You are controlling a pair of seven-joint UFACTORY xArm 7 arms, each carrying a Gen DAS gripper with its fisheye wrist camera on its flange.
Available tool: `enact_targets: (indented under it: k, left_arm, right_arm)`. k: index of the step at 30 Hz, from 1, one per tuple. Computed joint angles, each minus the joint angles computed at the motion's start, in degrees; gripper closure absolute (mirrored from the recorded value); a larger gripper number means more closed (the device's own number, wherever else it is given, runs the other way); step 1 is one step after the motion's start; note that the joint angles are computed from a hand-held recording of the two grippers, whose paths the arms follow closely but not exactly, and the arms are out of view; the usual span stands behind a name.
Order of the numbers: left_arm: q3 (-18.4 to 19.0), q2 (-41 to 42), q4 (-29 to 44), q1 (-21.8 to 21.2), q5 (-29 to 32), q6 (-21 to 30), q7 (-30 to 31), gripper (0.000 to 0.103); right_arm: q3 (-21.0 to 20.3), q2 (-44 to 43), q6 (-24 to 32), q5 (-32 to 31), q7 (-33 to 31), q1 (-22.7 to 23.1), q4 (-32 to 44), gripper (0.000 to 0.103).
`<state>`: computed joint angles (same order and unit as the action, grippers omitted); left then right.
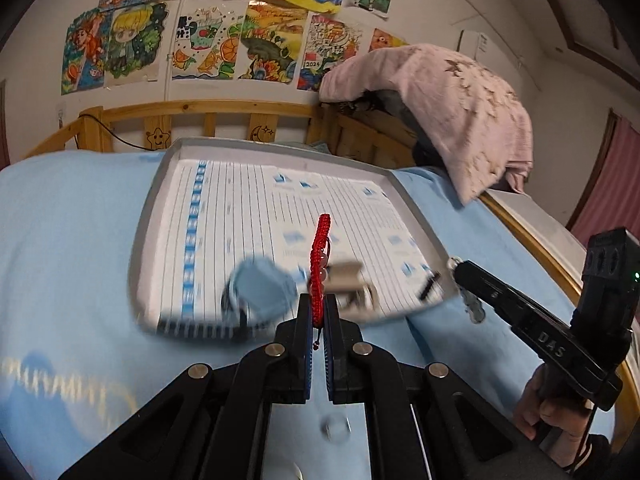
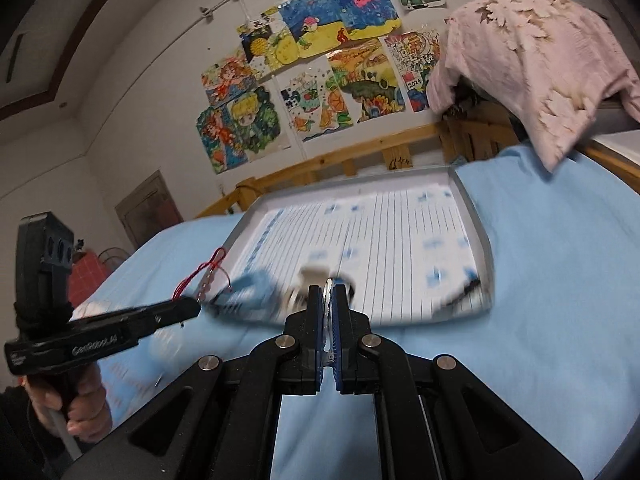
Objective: Organize jewelry
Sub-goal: 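Close the left tool on the red string bracelet while the right tool lifts the strip toward the tray, then open both tools over the grey tray to drop the bracelet and strip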
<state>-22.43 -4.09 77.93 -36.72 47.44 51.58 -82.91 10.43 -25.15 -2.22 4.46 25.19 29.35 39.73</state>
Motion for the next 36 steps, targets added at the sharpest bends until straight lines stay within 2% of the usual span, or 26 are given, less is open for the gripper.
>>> enact_targets:
  k: [6,14,20,22,23,27,31,33,36]
  left_arm:
    - [3.9,7.3,7.1,-0.2,-2.5,0.5,6.3,0.098]
    - [7.2,11.2,9.6,-3.0,-4.6,1.0,9.6,0.098]
    - [7.8,11.1,9.8,-3.8,-5.5,1.2,9.9,0.098]
    - [7.8,11.0,10.0,-4.1,-5.5,2.0,10.0,0.098]
    - [7.8,10.7,9.9,-4.2,-5.4,2.3,9.9,0.098]
    - [7.2,8.6,8.3,-4.5,-4.4,3.5,8.1,0.098]
    - [5.5,6.4,7.4,-4.9,-0.6,6.6,5.4,0.098]
    - [4.3,5.0,7.1,-5.1,0.9,8.2,4.2,0.098]
    - [2.3,3.1,6.7,-5.3,2.7,10.6,2.5,0.097]
  right_arm:
    - [-3.7,12.6,1.2,1.7,-3.7,1.5,9.7,0.098]
    - [1.2,17.1,2.9,0.0,-2.6,-3.5,11.7,0.098]
    - [2.2,17.4,4.9,-1.4,-1.0,-4.9,12.4,0.098]
    - [2.3,17.1,5.6,-1.9,-0.3,-5.2,12.6,0.093]
    - [4.0,16.5,5.5,-4.4,2.4,-7.4,12.3,0.088]
    - [3.6,12.8,4.9,-5.3,4.1,-8.1,9.9,0.073]
    - [4.7,8.3,5.1,-7.0,5.2,-9.6,7.9,0.072]
    - [6.9,4.9,5.2,-8.9,6.8,-12.0,6.7,0.060]
    - [9.2,-1.4,5.2,-10.5,8.9,-14.7,4.2,0.051]
